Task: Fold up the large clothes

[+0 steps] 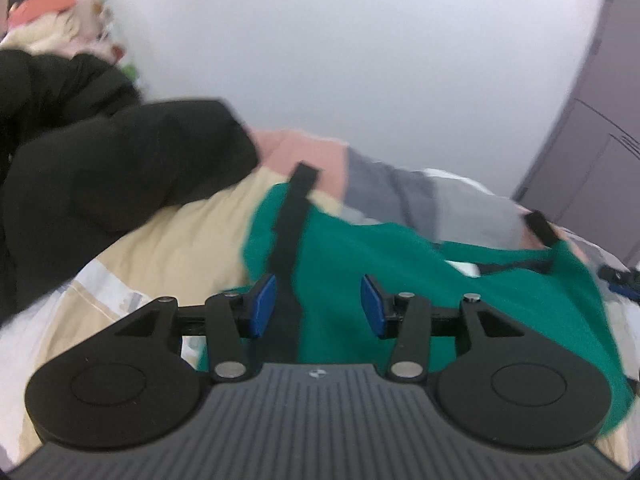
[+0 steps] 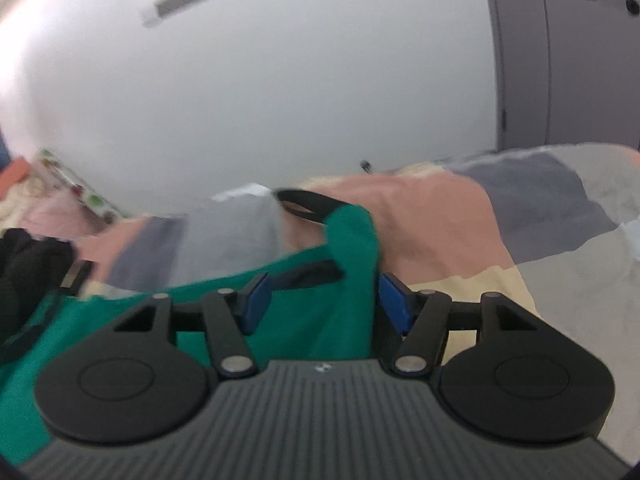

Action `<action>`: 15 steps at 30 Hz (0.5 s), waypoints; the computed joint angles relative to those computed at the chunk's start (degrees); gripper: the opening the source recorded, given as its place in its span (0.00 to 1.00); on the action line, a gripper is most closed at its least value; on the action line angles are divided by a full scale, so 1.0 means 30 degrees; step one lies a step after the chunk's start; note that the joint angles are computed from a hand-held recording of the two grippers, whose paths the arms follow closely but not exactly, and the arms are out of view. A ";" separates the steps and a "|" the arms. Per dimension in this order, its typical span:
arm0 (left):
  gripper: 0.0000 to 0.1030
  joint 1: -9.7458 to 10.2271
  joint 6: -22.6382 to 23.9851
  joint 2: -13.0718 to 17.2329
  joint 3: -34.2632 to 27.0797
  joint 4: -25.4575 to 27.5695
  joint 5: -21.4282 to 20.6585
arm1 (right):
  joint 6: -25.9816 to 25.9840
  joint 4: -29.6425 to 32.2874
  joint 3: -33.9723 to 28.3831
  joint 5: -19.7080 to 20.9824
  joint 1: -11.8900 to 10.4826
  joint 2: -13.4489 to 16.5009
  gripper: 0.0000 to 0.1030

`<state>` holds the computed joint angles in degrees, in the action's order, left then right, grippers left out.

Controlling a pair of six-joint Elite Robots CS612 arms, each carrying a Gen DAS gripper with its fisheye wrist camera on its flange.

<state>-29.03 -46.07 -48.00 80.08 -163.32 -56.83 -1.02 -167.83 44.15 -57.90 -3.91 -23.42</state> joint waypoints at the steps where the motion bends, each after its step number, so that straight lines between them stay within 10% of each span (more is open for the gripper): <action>1: 0.51 -0.0219 0.0257 -0.0092 0.0078 -0.0126 0.0115 | -0.0014 -0.0471 0.0649 0.0393 -0.0069 -0.0355 0.61; 10: 0.51 -0.1838 0.0649 -0.0091 0.0263 -0.0196 -0.0248 | -0.1035 -0.4458 0.7537 0.4923 -0.0487 -0.3520 0.60; 15: 0.51 -0.2177 0.1381 0.0318 -0.0090 -0.0105 0.0328 | -0.3219 -0.4170 0.8829 0.5001 -0.0267 -0.3991 0.57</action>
